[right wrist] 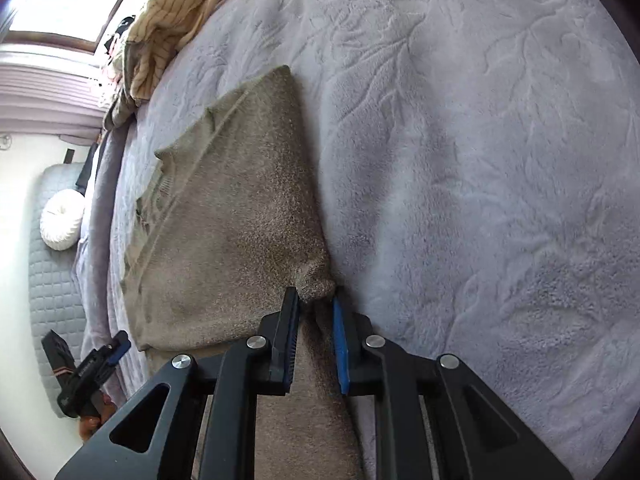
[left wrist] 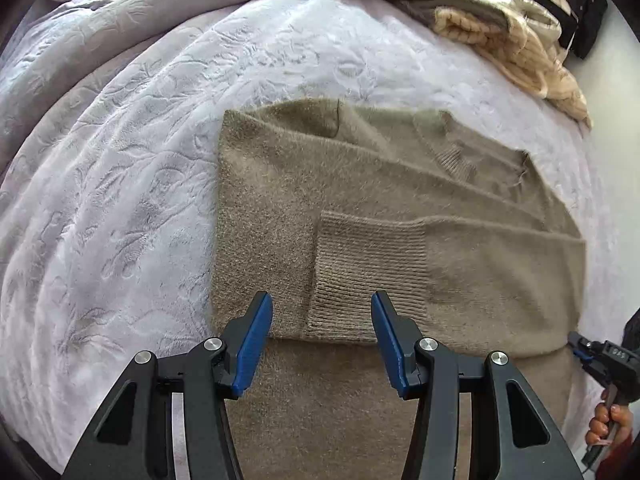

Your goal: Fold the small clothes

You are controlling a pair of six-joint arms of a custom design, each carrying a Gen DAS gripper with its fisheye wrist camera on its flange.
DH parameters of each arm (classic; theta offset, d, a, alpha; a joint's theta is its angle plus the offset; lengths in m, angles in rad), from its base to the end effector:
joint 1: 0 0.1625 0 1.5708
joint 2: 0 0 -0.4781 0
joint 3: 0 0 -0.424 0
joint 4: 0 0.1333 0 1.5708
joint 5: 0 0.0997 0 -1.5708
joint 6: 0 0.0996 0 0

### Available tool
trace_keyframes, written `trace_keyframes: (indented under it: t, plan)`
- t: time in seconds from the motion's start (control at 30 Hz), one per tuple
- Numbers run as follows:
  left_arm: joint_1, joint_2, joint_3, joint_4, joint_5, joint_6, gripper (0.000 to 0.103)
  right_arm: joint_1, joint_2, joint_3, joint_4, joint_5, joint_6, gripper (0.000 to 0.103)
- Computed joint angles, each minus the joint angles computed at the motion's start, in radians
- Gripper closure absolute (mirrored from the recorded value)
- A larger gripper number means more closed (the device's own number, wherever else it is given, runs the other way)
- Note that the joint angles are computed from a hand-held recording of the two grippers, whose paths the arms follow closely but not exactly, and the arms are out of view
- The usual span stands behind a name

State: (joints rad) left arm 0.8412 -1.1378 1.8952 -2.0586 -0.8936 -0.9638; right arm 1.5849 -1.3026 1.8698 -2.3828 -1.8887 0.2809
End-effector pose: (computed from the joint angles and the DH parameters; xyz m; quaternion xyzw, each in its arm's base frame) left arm -0.2435 -0.5659 0.2038 -0.0649 0.9335 -0.1626 0.3130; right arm 0.1107 -0.6025 0.3281 -0.1495 -0.9687 0.1423 0.1377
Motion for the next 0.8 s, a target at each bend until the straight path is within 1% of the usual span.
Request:
trace_keyframes:
  t: [0.03,0.13,0.23,0.33,0.47,0.57,0.8]
  plan:
    - [0.01,0.018,-0.013,0.04,0.001,-0.011,0.051,-0.004,0.003,0.003,-0.006,0.001,0.0,0.086]
    - [0.017,0.019,0.003,0.012,0.002,0.007,0.05,0.001,0.002,0.003,-0.009,-0.01,0.003,0.085]
    - [0.012,0.0,0.002,0.048,-0.001,0.003,0.05,0.007,-0.006,0.003,0.008,-0.022,-0.001,0.085]
    - [0.012,-0.024,0.006,0.074,-0.019,-0.011,0.05,0.01,-0.016,0.009,0.011,-0.029,0.034,0.085]
    - [0.009,-0.048,0.008,0.15,-0.036,-0.065,0.05,0.038,-0.024,0.01,0.038,-0.077,0.07,0.085]
    - [0.009,-0.073,0.023,0.157,-0.06,-0.104,0.05,0.055,-0.038,0.017,0.058,-0.091,0.099,0.082]
    - [-0.033,-0.119,0.045,0.201,-0.084,-0.109,0.05,0.101,-0.074,0.041,0.089,-0.099,0.167,0.082]
